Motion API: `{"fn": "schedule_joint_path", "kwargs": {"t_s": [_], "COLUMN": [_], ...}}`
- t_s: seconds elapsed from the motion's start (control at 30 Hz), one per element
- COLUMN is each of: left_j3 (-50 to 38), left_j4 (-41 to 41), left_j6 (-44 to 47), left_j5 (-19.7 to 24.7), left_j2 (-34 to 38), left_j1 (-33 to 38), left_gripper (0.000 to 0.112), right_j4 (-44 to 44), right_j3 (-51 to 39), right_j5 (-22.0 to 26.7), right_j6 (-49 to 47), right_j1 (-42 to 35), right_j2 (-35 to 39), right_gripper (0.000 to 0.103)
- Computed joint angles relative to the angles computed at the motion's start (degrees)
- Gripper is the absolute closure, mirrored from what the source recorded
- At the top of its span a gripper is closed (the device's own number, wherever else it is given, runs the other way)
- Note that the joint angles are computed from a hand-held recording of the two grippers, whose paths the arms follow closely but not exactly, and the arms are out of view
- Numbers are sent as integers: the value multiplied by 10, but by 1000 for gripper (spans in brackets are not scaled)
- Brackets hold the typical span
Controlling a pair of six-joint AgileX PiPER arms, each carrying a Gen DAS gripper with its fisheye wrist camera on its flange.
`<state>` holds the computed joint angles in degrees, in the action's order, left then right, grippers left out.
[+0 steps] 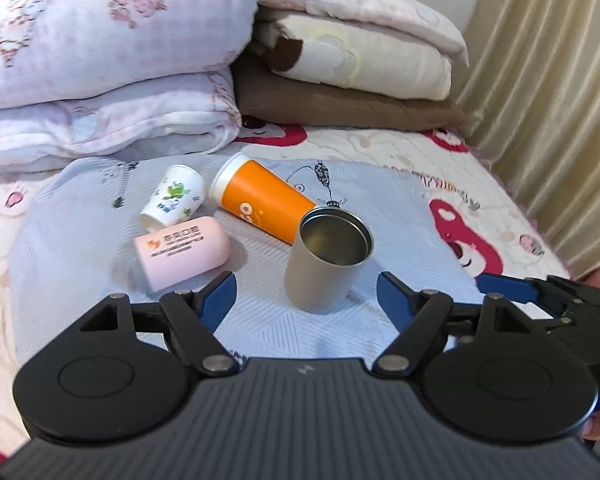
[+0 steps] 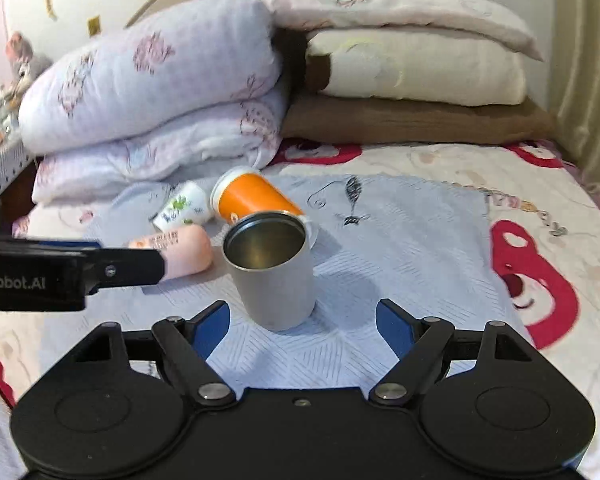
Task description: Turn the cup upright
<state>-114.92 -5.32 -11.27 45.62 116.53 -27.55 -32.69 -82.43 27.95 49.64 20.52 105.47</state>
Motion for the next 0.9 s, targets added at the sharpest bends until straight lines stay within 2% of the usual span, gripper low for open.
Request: {"fn": "schedule_joint_path", "kwargs": {"t_s": [0.03,0.13,0.2,0.3,0.47,0.53,0.6,0.67,0.77,0.83,0.9], "left_j3": [16,58,75,96,107,112,121,131,142,134,128], "left_j4": [8,74,123,167,201,213,217,222,222,205,223], "left_j6": [-9,-57,-90,-122,-143,-151,-153,-159,-175,-174,-184], "left_j5": [-5,-13,-6,8,52,66,71,72,66,82,99], "left_j2": [-16,-61,-86,-121,-158,-167,-177,-185,-190,-183,-175], "left_j1": [-1,-18,-31,-47,-67,-74,-76,-77,-72,-64,-68], "left_gripper": [36,35,35,33,29,27,24,17,15,15,15], "right_j4": [-18,-31,-16,-42,-62,-76,-88,-96,-98,-77,-77], "right_j3": [19,17,18,21,38,48,51,48,34,27,26], "right_j5": [-1,60,75,109,151,162,177,195,232,241,249], "right_j6": [23,43,30,52,90,113,128,137,145,136,144], "right_j1": [5,29,35,58,94,108,122,132,146,147,151], "right_j2": [-16,-41,-54,-75,-117,-135,-143,-143,-140,-142,-144], "right_gripper": [18,18,17,15,14,10,8,1,0,0,0]}}
